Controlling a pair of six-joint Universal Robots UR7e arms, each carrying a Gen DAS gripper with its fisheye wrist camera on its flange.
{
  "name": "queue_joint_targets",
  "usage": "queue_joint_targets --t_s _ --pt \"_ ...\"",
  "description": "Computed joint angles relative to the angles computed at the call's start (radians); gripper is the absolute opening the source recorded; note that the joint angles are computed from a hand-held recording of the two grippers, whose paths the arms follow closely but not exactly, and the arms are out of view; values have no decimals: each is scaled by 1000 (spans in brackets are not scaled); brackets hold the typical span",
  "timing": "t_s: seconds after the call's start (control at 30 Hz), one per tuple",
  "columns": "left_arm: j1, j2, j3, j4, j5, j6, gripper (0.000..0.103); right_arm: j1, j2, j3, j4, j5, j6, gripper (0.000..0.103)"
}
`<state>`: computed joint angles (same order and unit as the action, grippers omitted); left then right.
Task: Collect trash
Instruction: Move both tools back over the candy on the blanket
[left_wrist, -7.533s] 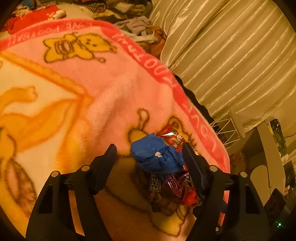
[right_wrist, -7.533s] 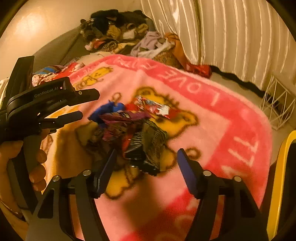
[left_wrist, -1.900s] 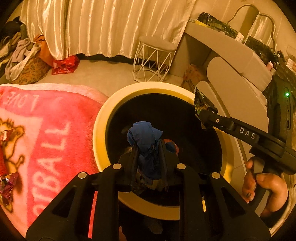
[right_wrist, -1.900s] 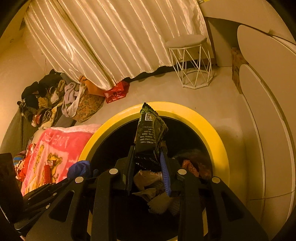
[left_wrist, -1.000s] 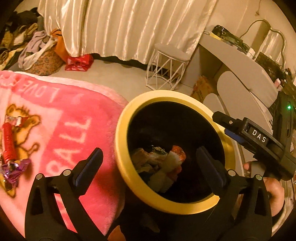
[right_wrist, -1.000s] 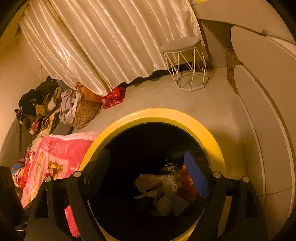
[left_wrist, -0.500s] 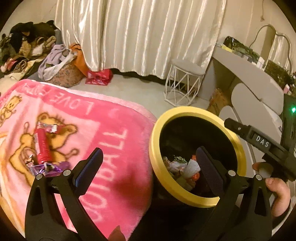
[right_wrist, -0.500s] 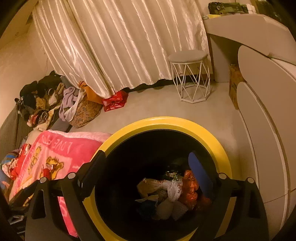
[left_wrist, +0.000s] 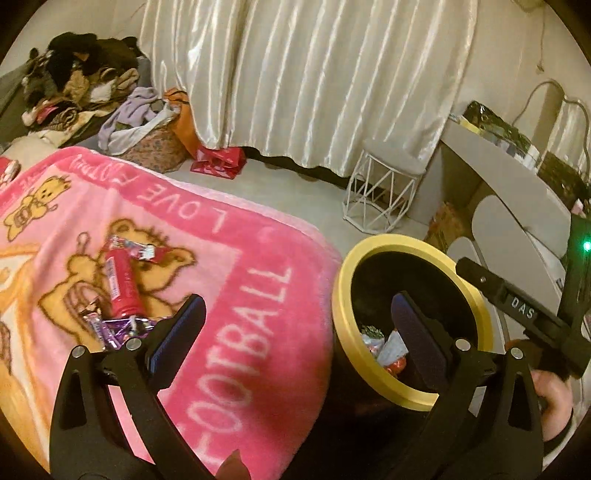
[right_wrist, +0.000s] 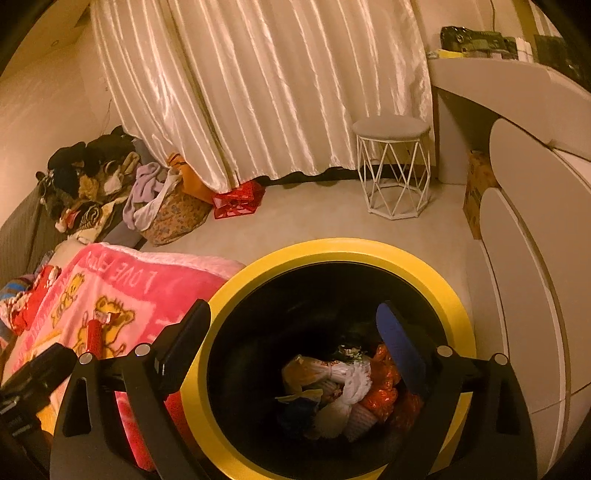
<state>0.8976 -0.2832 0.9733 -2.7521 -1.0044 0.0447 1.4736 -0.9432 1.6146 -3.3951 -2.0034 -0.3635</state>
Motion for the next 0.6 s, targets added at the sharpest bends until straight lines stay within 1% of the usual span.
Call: queue_joint_targets --t_s 0.33,0.47,0.6 --pt "9 -42 56 -55 20 -18 93 42 26 8 -45 29 -70 92" --pt "13 -58 77 -76 32 -18 93 53 32 11 -48 52 -83 93" --pt "17 -72 93 -101 48 -11 93 66 40 8 -47 54 -97 93"
